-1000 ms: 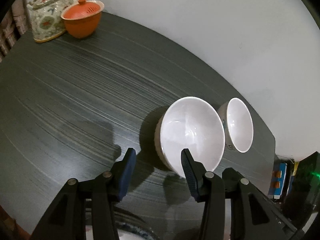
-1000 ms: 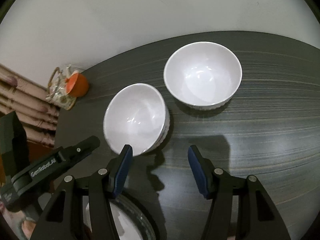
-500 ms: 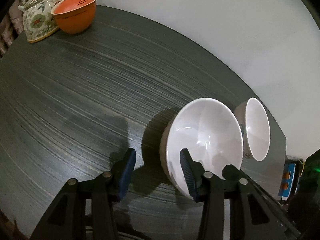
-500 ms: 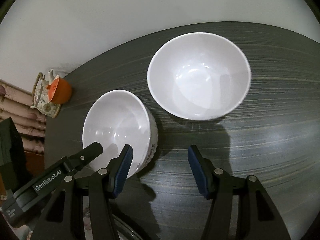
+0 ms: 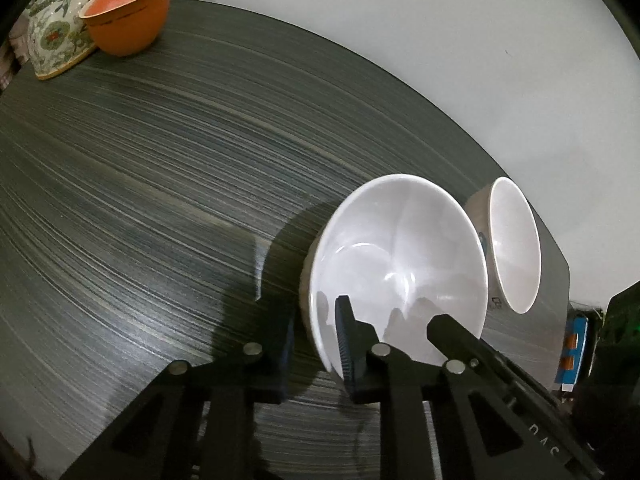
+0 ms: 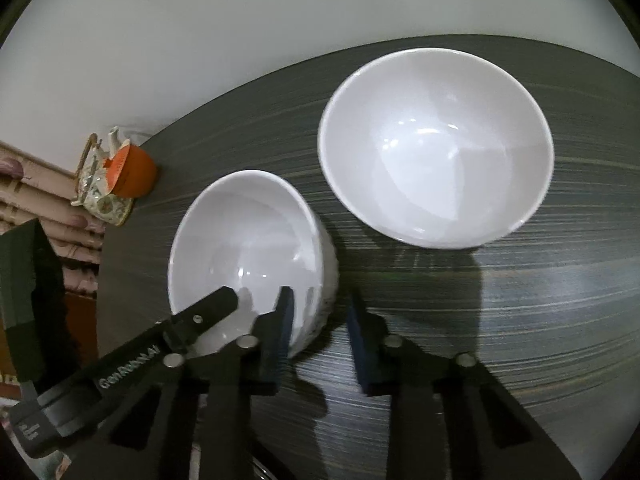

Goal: Organize plates and bowls
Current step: 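Close the left gripper on the white bowl rim while the right gripper closes beside it, then lift the white bowl with both grippers and carry it over the pink bowl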

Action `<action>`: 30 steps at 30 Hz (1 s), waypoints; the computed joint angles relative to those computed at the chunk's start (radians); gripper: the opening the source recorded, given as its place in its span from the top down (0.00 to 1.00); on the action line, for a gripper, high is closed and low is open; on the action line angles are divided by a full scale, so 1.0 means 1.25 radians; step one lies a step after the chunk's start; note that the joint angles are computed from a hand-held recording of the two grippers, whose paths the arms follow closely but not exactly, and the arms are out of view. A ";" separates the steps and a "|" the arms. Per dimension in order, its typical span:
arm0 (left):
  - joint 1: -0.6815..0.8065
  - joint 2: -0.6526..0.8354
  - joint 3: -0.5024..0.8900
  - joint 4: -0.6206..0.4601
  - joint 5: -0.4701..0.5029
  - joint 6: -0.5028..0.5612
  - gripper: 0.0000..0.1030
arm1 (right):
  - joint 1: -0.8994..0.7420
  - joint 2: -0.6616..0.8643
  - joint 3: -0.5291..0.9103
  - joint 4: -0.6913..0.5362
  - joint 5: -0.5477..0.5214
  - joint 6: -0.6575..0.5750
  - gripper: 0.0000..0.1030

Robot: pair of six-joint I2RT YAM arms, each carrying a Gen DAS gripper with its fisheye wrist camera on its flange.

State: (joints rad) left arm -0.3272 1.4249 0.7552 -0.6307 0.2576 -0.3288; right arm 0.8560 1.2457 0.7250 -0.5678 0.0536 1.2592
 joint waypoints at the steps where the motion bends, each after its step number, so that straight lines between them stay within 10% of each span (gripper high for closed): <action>1: -0.006 -0.003 -0.003 -0.001 0.000 -0.005 0.81 | 0.003 0.003 0.005 -0.006 0.003 -0.001 0.82; 16: -0.163 -0.227 0.020 -0.177 -0.043 -0.094 0.82 | 0.170 -0.140 0.095 -0.270 0.137 0.117 0.81; 30: -0.529 -0.465 0.078 -0.380 -0.202 -0.359 0.82 | 0.636 -0.147 0.295 -0.668 0.360 0.621 0.81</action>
